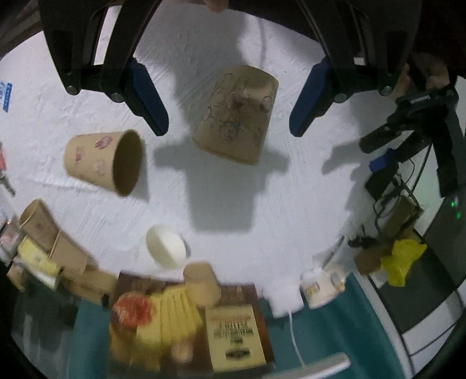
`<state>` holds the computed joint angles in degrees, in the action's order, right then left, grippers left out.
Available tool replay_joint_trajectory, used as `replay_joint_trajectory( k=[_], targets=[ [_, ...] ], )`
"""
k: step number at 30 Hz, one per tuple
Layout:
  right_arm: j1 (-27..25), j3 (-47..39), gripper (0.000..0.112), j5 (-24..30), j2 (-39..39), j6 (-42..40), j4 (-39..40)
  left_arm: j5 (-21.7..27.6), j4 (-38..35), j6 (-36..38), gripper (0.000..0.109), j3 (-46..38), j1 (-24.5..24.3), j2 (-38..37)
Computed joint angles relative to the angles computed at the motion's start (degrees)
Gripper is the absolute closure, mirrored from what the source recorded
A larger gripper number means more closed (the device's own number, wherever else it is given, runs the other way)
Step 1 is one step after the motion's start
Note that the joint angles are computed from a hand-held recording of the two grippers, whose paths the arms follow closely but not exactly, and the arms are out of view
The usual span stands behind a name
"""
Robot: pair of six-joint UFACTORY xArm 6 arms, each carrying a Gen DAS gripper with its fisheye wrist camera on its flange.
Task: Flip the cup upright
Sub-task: 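Grasp the upright cup with the right gripper while the left gripper releases it, then lower the cup rim-up onto the tablecloth with the right gripper and open it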
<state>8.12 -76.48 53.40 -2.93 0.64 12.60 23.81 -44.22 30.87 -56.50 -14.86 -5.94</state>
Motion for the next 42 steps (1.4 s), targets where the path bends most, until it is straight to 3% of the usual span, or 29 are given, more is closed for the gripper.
replay_joint_trajectory(
  k=[4,18,19,21,24,27,32,35,37,42],
  targets=[
    [-0.59,-5.42,0.029,6.06,4.58,0.37,1.68,-0.25,-2.64,3.22,0.023,0.58,0.68,-0.22],
    [-4.15,-15.78,0.029,17.81,15.57,1.18,11.78,0.14,-5.10,7.60,0.023,2.16,1.41,-1.15],
    [-4.16,-16.41,0.030,18.08,16.31,1.40,12.25,0.19,-5.41,7.97,0.023,2.33,1.45,-1.30],
    [-4.08,-17.04,0.047,18.43,17.06,1.69,12.80,0.63,-5.94,8.59,0.023,2.52,1.67,-1.57],
    [-3.60,-17.06,0.048,17.71,16.76,1.56,12.54,0.70,-5.27,8.58,0.023,2.95,1.98,-2.02],
    [-3.06,-13.38,0.048,12.45,13.55,1.26,11.93,0.49,-4.53,8.04,0.023,3.10,2.06,-2.31],
    [1.44,-1.70,0.049,-9.15,5.26,4.02,-0.52,-0.84,-3.37,7.28,0.023,3.33,1.41,-2.95],
    [3.67,8.63,0.049,-24.80,0.10,15.14,-16.78,-2.08,-2.13,6.35,0.023,3.54,0.86,-3.40],
    [3.90,13.96,0.049,-31.48,-2.33,24.56,-28.77,-2.78,-1.38,5.70,0.023,3.75,0.51,-3.69],
    [4.58,21.05,0.048,-36.79,-7.57,48.73,-58.75,-3.22,2.26,3.43,0.023,3.62,-0.61,-3.99]
  ],
)
